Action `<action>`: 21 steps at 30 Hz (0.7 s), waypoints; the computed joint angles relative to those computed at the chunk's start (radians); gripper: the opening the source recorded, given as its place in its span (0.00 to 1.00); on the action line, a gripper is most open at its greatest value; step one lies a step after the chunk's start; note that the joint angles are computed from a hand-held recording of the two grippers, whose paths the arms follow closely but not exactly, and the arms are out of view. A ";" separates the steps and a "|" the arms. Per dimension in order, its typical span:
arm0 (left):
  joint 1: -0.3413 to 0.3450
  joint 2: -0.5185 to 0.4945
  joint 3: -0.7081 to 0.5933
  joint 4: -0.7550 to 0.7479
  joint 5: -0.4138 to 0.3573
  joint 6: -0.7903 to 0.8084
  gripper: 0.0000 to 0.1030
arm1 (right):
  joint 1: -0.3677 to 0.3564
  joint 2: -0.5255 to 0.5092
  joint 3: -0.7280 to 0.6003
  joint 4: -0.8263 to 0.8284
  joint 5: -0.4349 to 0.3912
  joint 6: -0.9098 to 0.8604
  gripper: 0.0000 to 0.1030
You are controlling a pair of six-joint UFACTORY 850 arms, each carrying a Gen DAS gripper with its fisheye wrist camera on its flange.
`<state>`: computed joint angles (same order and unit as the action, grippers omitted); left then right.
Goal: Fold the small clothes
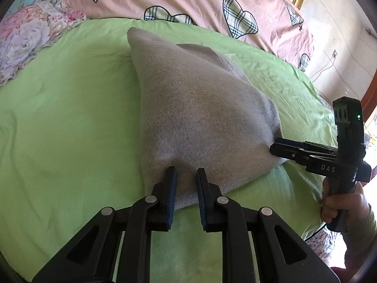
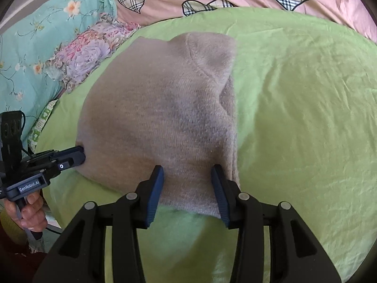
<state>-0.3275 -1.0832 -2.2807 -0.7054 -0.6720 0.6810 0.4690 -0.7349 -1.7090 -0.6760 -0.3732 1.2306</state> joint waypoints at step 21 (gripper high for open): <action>-0.008 0.037 0.064 0.079 0.060 -0.033 0.17 | 0.019 0.032 0.055 -0.099 -0.016 0.147 0.43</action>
<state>-0.3354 -1.0459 -2.2164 -0.6259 -0.6121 0.6475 0.4876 -0.7031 -1.6543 -0.7752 -0.3891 1.3780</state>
